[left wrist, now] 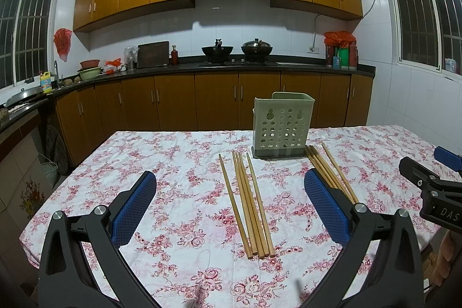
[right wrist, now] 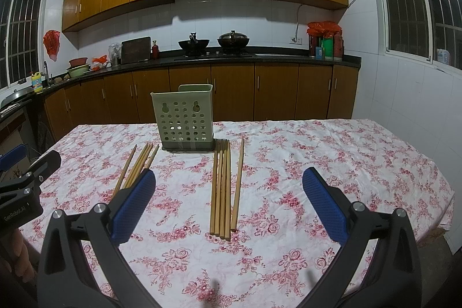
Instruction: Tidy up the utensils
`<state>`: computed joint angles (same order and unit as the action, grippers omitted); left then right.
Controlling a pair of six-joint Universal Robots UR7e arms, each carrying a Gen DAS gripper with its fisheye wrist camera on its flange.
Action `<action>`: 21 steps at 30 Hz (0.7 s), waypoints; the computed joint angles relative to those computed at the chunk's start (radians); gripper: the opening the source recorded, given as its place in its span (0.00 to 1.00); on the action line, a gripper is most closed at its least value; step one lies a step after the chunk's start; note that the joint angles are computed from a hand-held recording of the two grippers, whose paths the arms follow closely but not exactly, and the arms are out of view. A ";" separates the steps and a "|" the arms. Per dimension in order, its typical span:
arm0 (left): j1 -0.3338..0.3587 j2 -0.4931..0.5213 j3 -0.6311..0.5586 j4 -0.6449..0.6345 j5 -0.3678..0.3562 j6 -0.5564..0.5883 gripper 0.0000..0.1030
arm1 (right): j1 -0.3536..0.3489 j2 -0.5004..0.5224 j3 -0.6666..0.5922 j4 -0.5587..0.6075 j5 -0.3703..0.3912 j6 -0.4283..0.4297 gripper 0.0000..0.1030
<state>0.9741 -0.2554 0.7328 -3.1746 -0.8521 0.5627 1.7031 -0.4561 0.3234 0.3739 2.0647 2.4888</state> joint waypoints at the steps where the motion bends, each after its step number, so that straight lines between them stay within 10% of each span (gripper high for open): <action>1: 0.000 0.000 0.000 0.000 0.000 0.000 0.98 | 0.000 0.000 0.000 0.000 0.000 0.000 0.96; 21: 0.000 -0.001 0.000 0.003 0.000 -0.002 0.98 | 0.001 0.004 -0.008 0.005 0.001 0.001 0.96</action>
<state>0.9742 -0.2560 0.7333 -3.1721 -0.8519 0.5605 1.7039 -0.4516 0.3155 0.3794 2.0661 2.4894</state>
